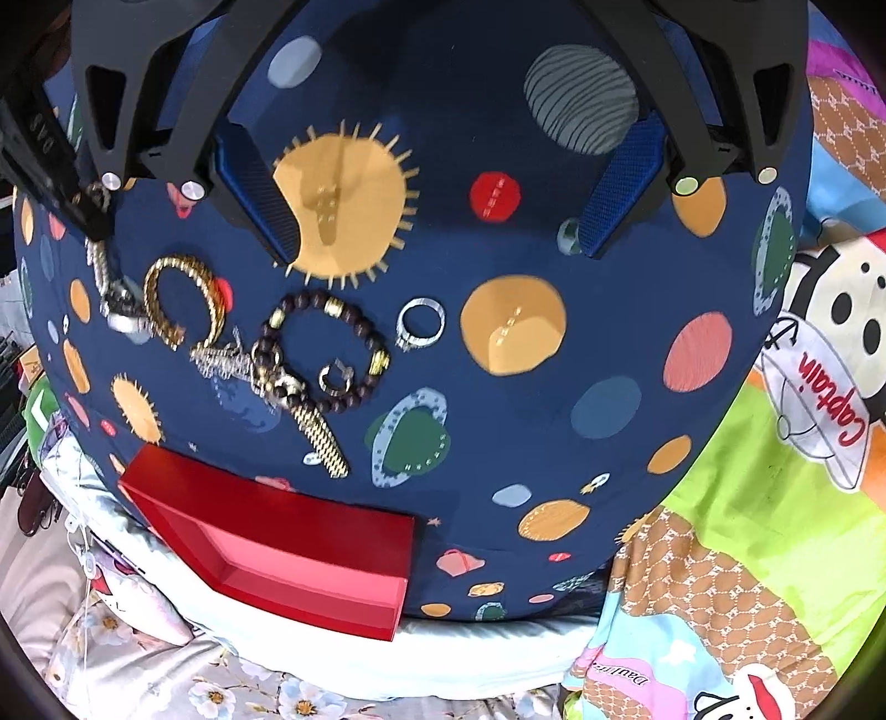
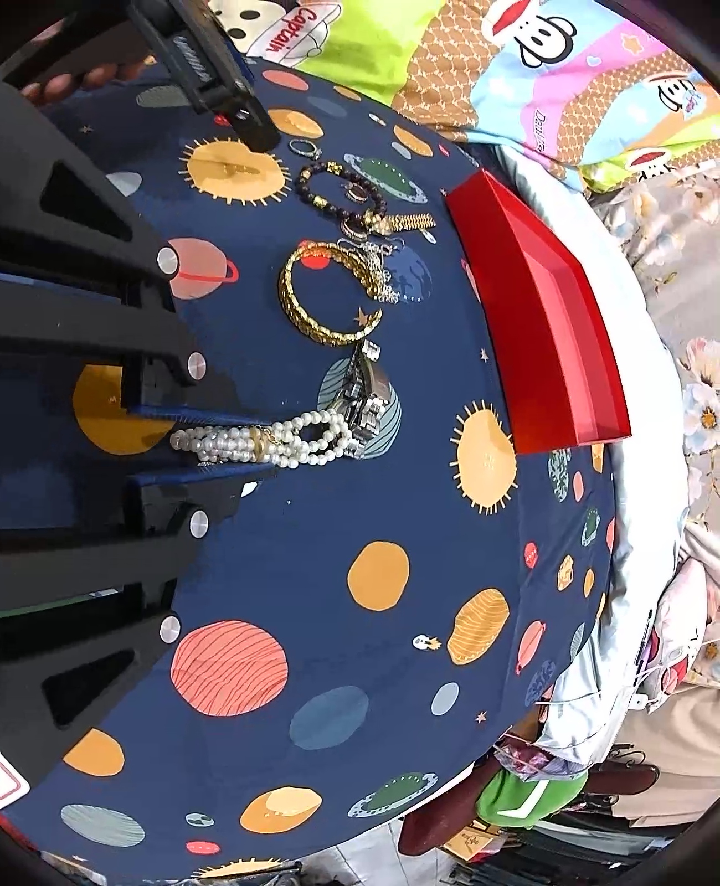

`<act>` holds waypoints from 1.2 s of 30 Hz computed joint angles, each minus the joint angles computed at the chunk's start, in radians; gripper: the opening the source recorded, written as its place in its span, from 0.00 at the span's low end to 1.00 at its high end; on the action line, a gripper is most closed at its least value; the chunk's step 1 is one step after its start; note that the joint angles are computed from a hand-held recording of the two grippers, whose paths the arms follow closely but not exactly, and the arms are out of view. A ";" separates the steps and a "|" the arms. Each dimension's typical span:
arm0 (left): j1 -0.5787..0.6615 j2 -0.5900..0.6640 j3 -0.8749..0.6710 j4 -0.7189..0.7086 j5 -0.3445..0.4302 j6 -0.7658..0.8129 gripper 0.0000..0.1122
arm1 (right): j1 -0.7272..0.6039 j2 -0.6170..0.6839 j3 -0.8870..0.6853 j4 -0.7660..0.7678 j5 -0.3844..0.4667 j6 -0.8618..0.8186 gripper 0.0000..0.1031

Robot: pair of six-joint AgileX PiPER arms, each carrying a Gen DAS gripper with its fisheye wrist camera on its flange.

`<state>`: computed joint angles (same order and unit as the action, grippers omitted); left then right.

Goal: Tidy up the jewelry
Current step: 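Close the left tool on the black bead bracelet while the right tool holds the pearls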

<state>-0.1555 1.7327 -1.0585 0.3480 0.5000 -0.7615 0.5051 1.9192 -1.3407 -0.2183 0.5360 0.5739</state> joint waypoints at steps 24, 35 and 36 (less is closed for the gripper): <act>0.086 0.173 -0.201 -0.411 -0.078 0.560 0.24 | -0.030 0.022 -0.016 0.179 -0.023 -0.142 0.12; 0.072 0.125 -0.149 -0.471 -0.113 0.625 0.06 | -0.027 0.021 -0.017 0.171 -0.023 -0.133 0.12; 0.073 0.117 -0.144 -0.483 -0.114 0.635 0.06 | -0.027 0.018 -0.016 0.170 -0.024 -0.134 0.12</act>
